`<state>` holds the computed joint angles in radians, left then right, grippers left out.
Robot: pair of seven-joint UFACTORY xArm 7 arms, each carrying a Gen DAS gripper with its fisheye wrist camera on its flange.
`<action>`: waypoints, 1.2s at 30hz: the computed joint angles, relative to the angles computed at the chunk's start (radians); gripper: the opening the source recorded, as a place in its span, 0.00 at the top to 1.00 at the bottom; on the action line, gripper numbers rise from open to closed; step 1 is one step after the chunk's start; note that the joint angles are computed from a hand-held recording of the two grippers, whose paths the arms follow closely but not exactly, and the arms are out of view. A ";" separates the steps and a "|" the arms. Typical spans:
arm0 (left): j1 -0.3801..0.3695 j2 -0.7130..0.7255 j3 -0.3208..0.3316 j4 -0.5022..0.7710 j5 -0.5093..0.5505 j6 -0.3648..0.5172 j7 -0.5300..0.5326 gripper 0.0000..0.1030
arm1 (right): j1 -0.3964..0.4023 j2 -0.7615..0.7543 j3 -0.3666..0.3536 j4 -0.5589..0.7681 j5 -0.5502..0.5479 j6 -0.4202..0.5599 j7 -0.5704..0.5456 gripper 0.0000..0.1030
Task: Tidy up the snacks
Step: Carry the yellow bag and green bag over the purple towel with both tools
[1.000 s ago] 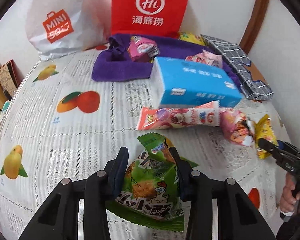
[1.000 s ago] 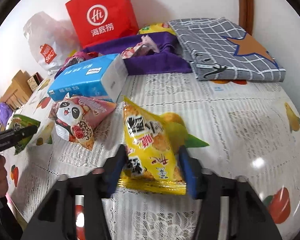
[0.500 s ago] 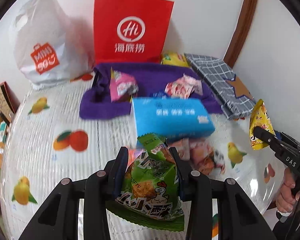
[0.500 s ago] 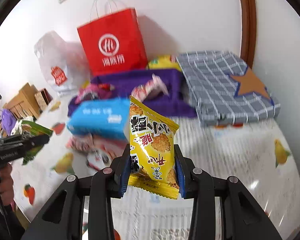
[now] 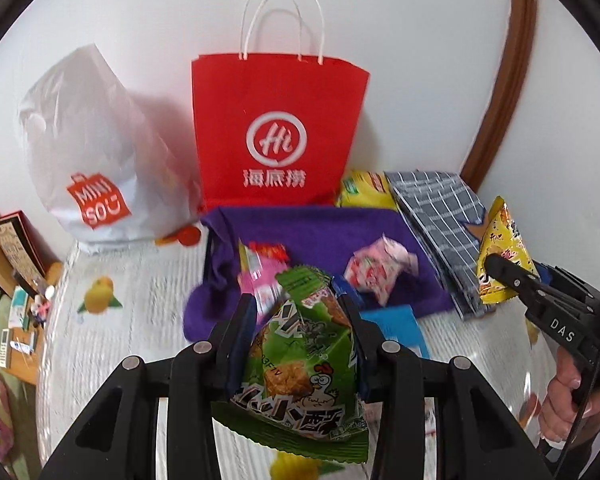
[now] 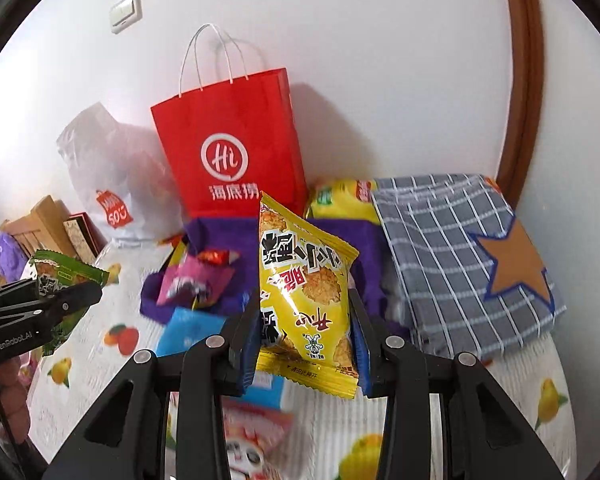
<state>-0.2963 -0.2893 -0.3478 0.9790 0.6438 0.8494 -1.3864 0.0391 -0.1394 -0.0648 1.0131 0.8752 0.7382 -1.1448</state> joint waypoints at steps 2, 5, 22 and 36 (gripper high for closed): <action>0.012 0.009 0.015 0.016 0.007 -0.006 0.016 0.62 | 0.007 0.027 0.011 0.033 -0.004 -0.005 0.016 0.63; 0.029 0.029 0.036 0.035 0.013 -0.023 0.033 0.62 | 0.015 0.073 0.032 0.086 0.001 -0.018 0.034 0.63; 0.066 0.248 0.175 0.165 0.006 -0.175 0.126 0.62 | 0.001 0.369 0.173 0.384 -0.084 -0.095 0.161 0.63; 0.052 0.332 0.247 0.144 -0.169 -0.226 0.244 0.62 | -0.029 0.571 0.236 0.497 -0.290 -0.027 0.253 0.63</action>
<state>-0.2445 0.0430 -0.1013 1.1231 0.4752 0.6235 -1.1422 0.0104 0.4317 0.1717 1.5097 0.5851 0.7109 -0.8919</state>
